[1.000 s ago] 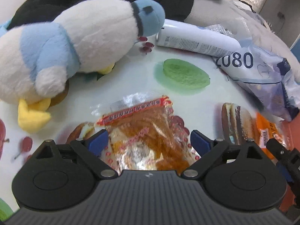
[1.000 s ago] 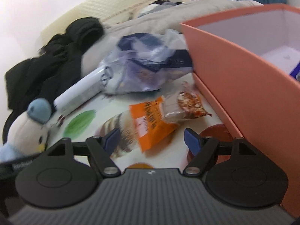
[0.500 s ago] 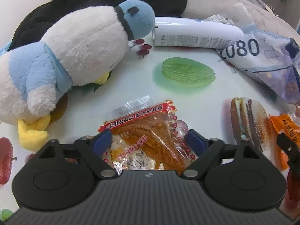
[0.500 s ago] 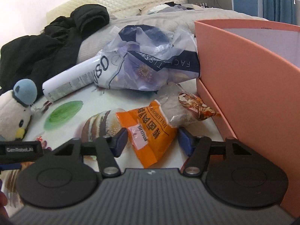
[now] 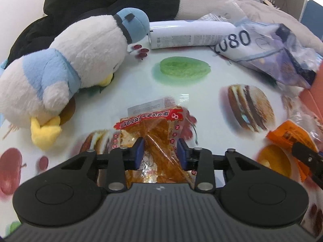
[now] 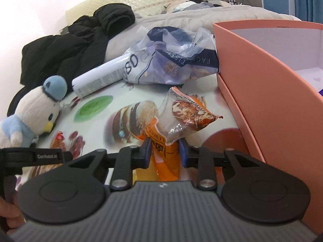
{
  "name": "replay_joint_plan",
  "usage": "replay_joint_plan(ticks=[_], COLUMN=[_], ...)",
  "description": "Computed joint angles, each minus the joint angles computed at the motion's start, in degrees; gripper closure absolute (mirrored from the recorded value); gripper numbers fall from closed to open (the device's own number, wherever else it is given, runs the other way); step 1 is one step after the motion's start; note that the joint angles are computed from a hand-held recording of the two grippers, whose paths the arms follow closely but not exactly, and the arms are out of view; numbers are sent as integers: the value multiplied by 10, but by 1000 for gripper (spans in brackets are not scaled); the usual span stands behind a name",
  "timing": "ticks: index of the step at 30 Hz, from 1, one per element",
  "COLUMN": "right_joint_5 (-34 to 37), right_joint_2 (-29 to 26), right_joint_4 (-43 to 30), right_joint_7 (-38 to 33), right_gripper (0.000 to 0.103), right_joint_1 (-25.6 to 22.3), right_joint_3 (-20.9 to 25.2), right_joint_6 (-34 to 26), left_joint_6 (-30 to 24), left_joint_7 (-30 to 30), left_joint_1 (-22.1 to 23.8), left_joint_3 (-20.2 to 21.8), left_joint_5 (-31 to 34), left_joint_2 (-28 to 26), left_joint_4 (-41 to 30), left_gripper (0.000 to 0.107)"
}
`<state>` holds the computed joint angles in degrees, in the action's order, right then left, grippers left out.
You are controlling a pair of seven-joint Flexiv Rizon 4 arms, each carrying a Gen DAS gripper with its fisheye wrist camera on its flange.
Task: Organize snacks
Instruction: 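Close left tool on pastry pack while right tool closes on orange packet, then lift pastry pack with left tool while right tool lifts orange packet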
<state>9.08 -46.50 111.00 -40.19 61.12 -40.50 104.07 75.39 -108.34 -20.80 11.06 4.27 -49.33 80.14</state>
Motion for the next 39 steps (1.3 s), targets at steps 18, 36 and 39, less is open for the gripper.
replay_joint_plan(ticks=[18,36,39], right_joint_5=[14,-55,-84], right_joint_2=[129,325,334], right_joint_4=[146,279,288], right_joint_7=[-88,-155,-142], right_gripper=[74,73,70], right_joint_1=[89,38,53], right_joint_3=[0,121,97], right_joint_6=[19,-23,-37], left_joint_6=[161,232,249], left_joint_7=[20,92,88], left_joint_1=[0,11,4], left_joint_3=[-62,-133,-136], left_joint_5=[-51,-98,-111], left_joint_2=[166,247,242], left_joint_4=[299,455,463], left_gripper=[72,72,72])
